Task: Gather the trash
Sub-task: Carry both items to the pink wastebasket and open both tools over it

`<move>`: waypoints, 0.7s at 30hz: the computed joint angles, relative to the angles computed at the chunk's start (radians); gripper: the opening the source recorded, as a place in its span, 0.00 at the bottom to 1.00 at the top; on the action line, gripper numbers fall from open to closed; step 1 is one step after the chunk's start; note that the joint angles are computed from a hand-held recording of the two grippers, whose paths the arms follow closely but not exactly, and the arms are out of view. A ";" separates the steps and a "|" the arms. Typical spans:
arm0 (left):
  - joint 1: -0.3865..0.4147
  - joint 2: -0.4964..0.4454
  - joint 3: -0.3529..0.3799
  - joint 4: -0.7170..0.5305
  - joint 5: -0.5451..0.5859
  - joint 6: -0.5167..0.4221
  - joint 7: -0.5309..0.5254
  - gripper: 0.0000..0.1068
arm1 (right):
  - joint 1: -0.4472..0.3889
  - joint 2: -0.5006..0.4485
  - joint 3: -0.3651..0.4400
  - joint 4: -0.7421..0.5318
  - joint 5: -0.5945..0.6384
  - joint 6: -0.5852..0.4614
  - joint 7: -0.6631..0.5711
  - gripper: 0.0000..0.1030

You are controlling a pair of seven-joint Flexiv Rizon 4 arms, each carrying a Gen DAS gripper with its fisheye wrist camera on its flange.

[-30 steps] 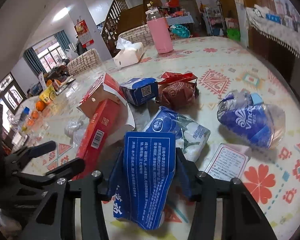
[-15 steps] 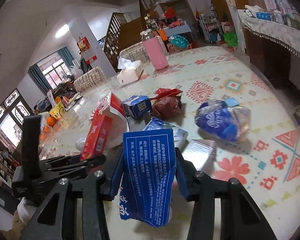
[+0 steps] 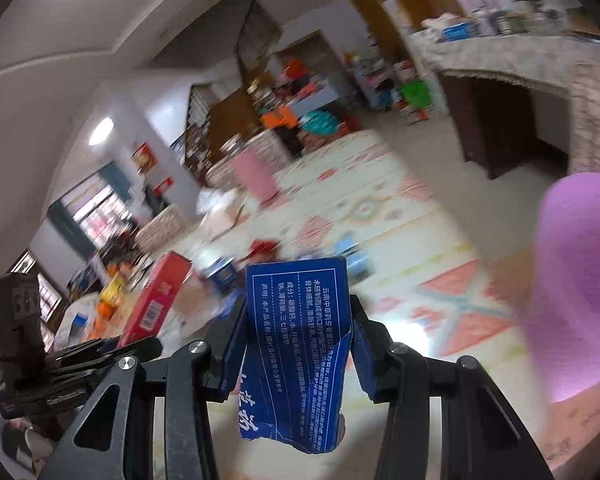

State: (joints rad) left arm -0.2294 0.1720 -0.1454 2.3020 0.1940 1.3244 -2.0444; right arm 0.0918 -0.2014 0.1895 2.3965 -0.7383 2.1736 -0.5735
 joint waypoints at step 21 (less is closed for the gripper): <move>-0.285 -0.744 -0.036 -0.834 -0.329 -0.194 0.463 0.46 | -0.229 0.023 -0.104 -0.033 0.186 -0.196 -0.104 0.52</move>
State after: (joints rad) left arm -0.5146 -0.5724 -0.1819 1.4681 -0.1345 1.1304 -1.5818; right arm -0.1374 -0.1781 0.0856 2.3637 -0.5524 1.9775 -0.6776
